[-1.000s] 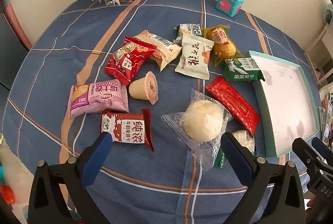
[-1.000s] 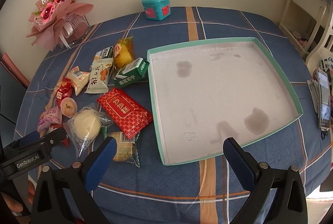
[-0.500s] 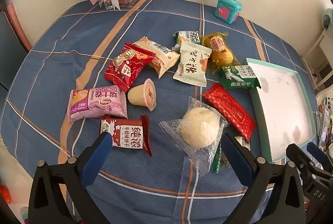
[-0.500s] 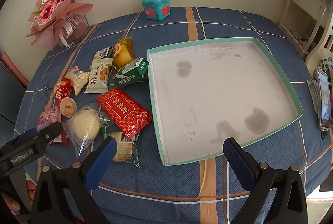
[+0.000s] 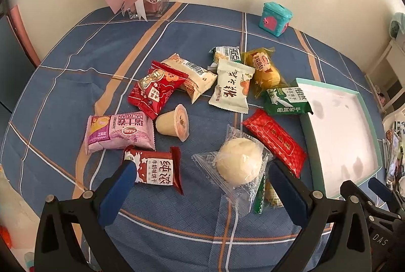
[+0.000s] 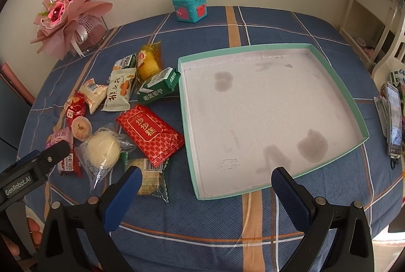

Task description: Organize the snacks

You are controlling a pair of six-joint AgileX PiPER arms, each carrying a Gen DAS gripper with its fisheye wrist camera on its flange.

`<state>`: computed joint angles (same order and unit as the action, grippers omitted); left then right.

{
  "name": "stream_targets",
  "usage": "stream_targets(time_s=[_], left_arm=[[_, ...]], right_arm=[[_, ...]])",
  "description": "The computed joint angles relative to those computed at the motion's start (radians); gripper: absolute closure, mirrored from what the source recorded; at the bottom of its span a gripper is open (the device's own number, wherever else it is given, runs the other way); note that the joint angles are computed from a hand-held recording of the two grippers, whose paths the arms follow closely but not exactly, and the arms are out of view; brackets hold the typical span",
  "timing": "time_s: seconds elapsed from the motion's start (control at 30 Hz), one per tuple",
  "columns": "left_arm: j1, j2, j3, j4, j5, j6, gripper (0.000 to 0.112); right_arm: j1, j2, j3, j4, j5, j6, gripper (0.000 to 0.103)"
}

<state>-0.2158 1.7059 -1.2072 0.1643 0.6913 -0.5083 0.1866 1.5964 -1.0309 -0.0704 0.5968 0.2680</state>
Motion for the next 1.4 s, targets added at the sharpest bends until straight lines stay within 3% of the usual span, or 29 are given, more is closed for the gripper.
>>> stream_targets(time_s=[0.7,0.97,1.13,1.27,1.4], left_arm=[[0.025,0.032,-0.036,-0.052,0.048,0.039,0.009],[0.129,0.022,-0.028,-0.176,0.057,0.083,0.009],[0.130,0.035,-0.047,-0.238,0.064,0.135,0.009],[0.109,0.057,-0.082,-0.289,0.057,0.201,0.016],[0.089,0.129,-0.156,-0.333,0.099,0.250,0.018]], right_arm=[[0.009,0.011,-0.007,-0.005,0.010,0.001,0.000],[0.062,0.126,-0.085,0.116,0.061,-0.081,0.000],[0.124,0.170,-0.112,0.108,0.049,-0.049,0.001],[0.156,0.196,-0.132,0.094,0.051,-0.036,0.010],[0.163,0.241,-0.161,0.089,0.080,-0.035,0.019]])
